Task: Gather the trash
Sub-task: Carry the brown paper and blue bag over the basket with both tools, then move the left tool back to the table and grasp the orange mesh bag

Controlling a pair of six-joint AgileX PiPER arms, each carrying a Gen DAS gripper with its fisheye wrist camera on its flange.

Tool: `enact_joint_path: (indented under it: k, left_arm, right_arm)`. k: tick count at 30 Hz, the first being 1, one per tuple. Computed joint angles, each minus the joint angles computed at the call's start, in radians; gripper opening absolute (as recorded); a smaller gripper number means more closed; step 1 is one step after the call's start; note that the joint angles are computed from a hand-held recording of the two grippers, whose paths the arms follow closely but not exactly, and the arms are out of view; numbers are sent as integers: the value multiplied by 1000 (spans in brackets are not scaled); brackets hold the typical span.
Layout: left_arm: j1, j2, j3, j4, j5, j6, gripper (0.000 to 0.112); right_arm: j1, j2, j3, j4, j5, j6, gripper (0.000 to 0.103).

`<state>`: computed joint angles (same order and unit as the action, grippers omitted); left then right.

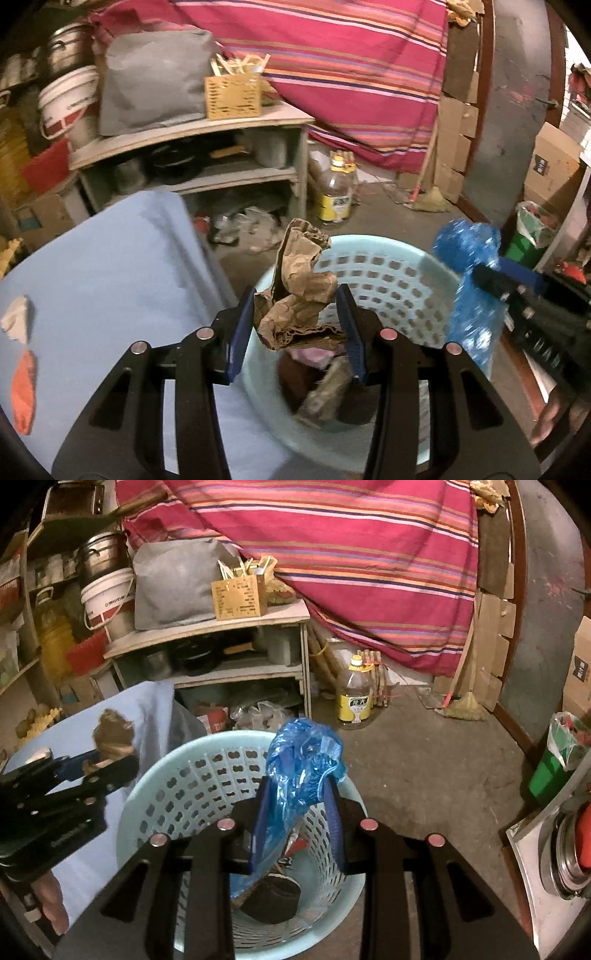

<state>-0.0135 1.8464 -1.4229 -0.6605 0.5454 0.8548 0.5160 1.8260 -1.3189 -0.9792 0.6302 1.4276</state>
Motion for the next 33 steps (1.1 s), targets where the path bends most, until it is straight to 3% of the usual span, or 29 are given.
enact_joint_path:
  k: [2, 6, 7, 15, 17, 18, 19, 24, 33]
  left_arm:
    - [-24, 28, -42, 40, 21, -47, 45]
    - [-48, 45, -69, 100, 9, -104, 79]
    - [-40, 40, -65, 84, 4, -90, 83]
    - [42, 22, -62, 60, -11, -58, 95]
    - [72, 25, -75, 50, 12, -52, 95]
    - [87, 24, -78, 48, 16, -49, 95]
    - [93, 24, -79, 50, 16, -49, 95]
    - [149, 6, -67, 20, 11, 1, 96]
    - [313, -13, -40, -96, 53, 185, 97]
  right_arm:
    - [-2, 8, -6, 10, 2, -11, 29]
    - [-2, 11, -9, 23, -3, -23, 29]
    - [-2, 11, -8, 23, -3, -24, 29]
    - [12, 36, -45, 31, 17, -38, 31]
    - [22, 50, -63, 18, 44, -14, 52]
    - [28, 57, -71, 3, 61, 5, 74]
    - [38, 65, -79, -18, 81, 29, 78]
    - [51, 74, -109, 6, 98, 20, 78]
    - [141, 141, -251, -12, 200, 24, 94]
